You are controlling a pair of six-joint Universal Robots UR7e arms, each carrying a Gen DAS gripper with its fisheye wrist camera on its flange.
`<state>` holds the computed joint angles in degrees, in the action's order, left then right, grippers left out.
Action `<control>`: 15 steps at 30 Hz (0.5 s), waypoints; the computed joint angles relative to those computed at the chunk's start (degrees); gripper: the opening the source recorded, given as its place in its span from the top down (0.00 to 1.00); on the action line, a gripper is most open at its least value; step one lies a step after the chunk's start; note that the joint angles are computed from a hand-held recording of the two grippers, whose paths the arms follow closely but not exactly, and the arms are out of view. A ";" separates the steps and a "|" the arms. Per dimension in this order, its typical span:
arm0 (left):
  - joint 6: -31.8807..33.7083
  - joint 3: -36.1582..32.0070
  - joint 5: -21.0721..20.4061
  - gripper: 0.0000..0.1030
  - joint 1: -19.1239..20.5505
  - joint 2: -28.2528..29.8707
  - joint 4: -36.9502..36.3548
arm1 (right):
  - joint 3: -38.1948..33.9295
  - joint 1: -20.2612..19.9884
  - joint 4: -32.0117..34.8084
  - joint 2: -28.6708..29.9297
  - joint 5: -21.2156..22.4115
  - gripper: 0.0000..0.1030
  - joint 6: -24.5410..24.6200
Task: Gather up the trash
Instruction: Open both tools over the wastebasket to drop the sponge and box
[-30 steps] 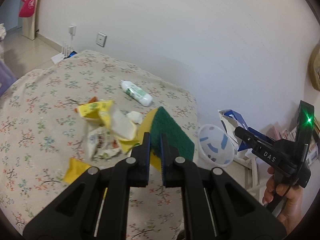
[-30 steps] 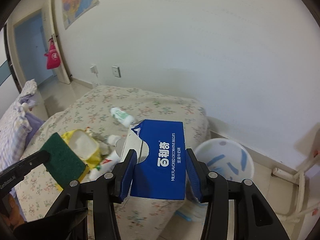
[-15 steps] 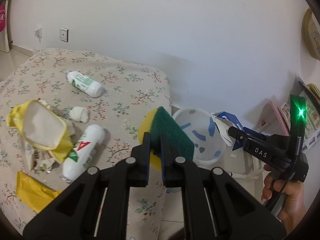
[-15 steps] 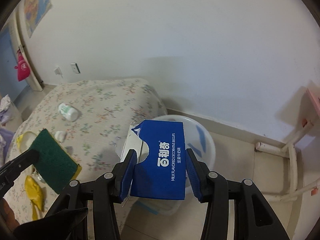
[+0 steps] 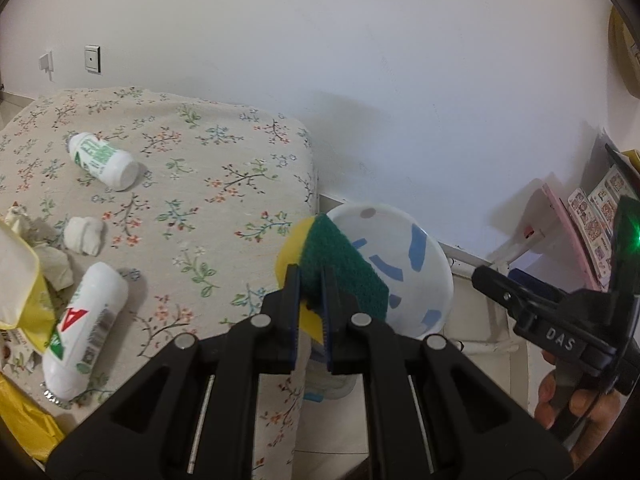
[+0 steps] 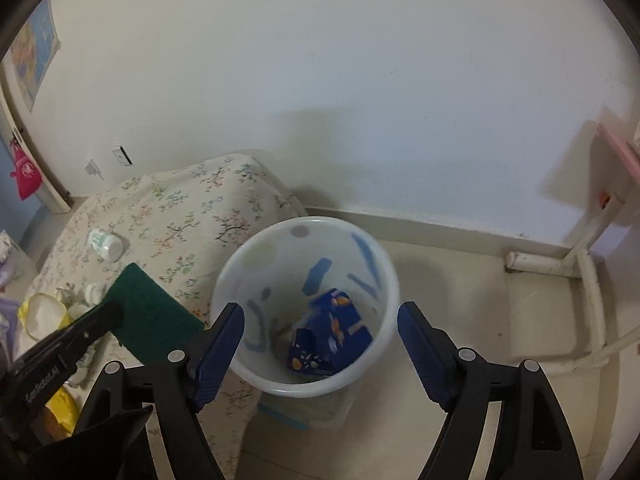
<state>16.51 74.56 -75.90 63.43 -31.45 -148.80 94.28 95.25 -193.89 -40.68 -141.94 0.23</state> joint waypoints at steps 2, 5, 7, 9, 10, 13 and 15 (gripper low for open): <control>0.38 -0.29 0.01 0.89 -0.28 0.64 -0.22 | 1.17 -0.01 0.20 -0.91 -0.76 0.22 0.39; 0.67 -0.77 -0.06 0.89 -0.60 1.55 -0.28 | 2.74 0.07 -0.46 -1.98 -2.27 0.22 0.09; 0.84 -0.90 0.00 0.89 -0.85 2.05 -0.47 | 3.55 0.18 -1.40 -2.44 -3.08 0.22 -0.58; 0.93 -1.01 -0.17 0.88 -0.98 2.43 -0.57 | 4.11 0.23 -2.22 -2.81 -3.64 0.22 -0.98; 0.97 -1.10 -0.32 0.87 -1.00 2.62 -0.70 | 4.26 0.25 -2.61 -2.87 -3.81 0.22 -1.16; 1.44 -1.41 -3.09 0.63 -0.58 2.81 -1.15 | 4.73 0.47 -3.98 -3.02 -4.92 0.22 -2.44; 0.00 -2.27 0.25 0.06 -1.11 3.21 1.12 | 4.80 0.66 -5.16 -2.92 -6.14 0.22 -3.35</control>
<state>16.51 72.30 -75.65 62.32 -28.24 -147.67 99.08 95.91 -199.05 -43.60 -148.08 -3.12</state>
